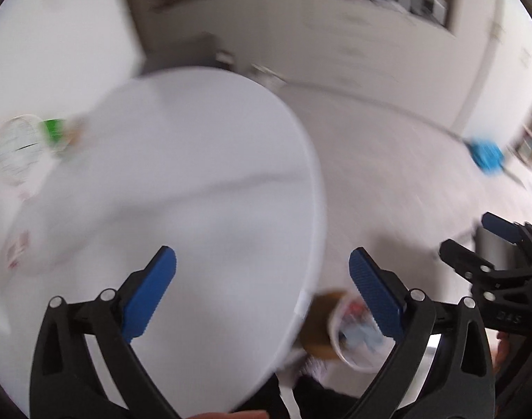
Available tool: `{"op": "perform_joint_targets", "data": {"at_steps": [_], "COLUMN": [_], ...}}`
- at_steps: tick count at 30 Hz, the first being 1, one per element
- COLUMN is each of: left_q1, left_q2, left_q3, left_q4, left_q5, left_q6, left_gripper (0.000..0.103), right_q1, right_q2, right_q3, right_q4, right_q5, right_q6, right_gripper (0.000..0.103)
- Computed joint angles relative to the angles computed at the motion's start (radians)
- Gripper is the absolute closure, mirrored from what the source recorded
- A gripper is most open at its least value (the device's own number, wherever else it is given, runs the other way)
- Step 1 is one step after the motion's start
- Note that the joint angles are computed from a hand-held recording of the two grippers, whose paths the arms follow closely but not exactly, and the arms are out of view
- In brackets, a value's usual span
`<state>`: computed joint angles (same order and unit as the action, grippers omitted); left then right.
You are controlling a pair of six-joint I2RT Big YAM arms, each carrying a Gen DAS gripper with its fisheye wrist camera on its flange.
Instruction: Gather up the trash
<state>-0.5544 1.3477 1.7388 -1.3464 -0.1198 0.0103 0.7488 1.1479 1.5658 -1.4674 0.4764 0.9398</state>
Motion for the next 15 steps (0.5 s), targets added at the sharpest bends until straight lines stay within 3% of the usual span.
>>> {"op": "perform_joint_targets", "data": {"at_steps": [7,11,15], "left_q1": [0.194,0.302,0.381], "left_q2": [-0.052,-0.058,-0.051], "left_q3": [0.126,0.196,0.236], "left_q4": [-0.004,-0.022,-0.061], "left_q5": [-0.091,-0.124,-0.149], "left_q6": [-0.049,-0.108,-0.16], "left_gripper": [0.008,0.008,0.008], "right_q1": [0.044,0.08,0.09], "right_q2": [0.256,0.374,0.461], "right_q3": [0.421,0.623,0.757], "right_q4": [0.087,0.095,0.091], "right_q5": [0.044,0.07,0.045], "right_q6": [-0.342,-0.431,-0.449], "right_gripper": [0.003,0.003,0.002]}}
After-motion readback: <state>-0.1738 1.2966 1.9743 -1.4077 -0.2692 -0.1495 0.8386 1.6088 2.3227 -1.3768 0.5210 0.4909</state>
